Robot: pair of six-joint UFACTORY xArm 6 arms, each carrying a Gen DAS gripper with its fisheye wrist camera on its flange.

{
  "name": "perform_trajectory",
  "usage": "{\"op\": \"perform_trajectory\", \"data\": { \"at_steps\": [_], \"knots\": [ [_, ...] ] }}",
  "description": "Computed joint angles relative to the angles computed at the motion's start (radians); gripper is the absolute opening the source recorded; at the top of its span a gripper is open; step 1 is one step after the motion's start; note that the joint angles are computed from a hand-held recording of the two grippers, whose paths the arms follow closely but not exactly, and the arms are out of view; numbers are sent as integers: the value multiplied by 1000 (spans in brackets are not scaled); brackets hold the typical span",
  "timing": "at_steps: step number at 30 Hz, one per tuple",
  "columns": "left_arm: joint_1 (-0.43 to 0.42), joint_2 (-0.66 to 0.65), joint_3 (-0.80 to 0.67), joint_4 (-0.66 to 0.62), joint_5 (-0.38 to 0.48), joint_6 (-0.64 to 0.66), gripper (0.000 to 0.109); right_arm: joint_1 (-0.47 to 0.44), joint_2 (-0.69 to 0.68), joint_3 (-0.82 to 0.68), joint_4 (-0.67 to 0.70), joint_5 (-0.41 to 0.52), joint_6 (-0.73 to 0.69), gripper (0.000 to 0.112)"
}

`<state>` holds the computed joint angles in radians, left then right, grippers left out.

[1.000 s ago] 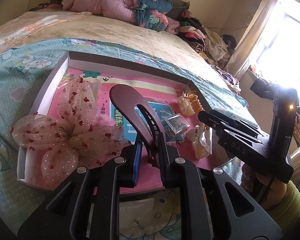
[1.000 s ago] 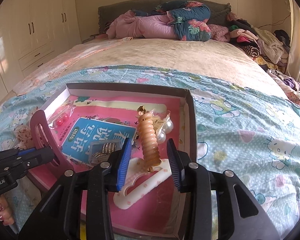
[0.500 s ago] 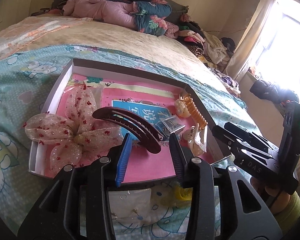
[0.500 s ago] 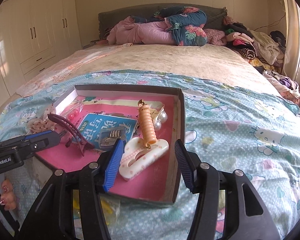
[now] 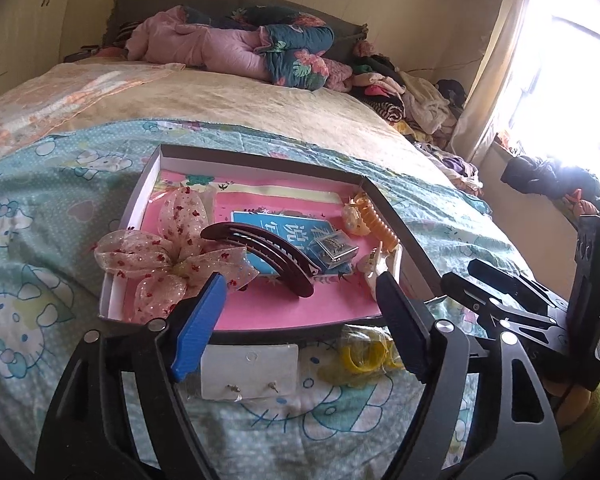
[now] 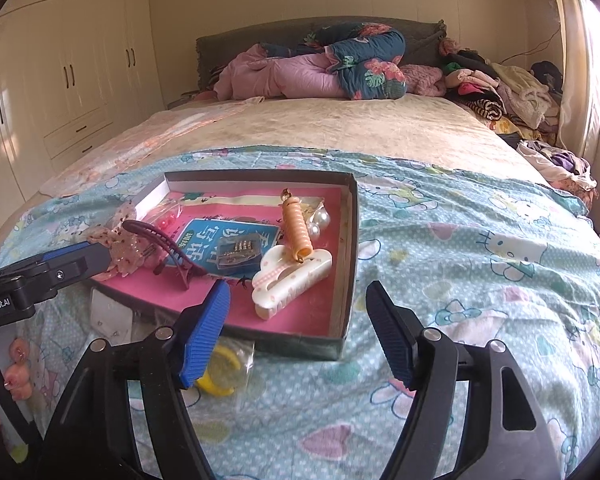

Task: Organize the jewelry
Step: 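Withdraw both tools toward the earring card and yellow bangle bag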

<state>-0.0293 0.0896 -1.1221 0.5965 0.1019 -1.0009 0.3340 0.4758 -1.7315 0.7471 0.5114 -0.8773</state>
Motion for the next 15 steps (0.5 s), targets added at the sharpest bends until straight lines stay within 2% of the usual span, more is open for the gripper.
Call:
{"op": "perform_trajectory", "data": {
  "at_steps": [3,8,15],
  "knots": [
    [5,-23,16,96,12,-83,80,-2,-34,44,24,-2,-31,70],
    [12,-62,57,197,19,-181,85,-6,-82,108,58,-7,-82,70],
    [6,-102,97,309,65,-271,88,1,-124,175,65,-20,-114,70]
  ]
}}
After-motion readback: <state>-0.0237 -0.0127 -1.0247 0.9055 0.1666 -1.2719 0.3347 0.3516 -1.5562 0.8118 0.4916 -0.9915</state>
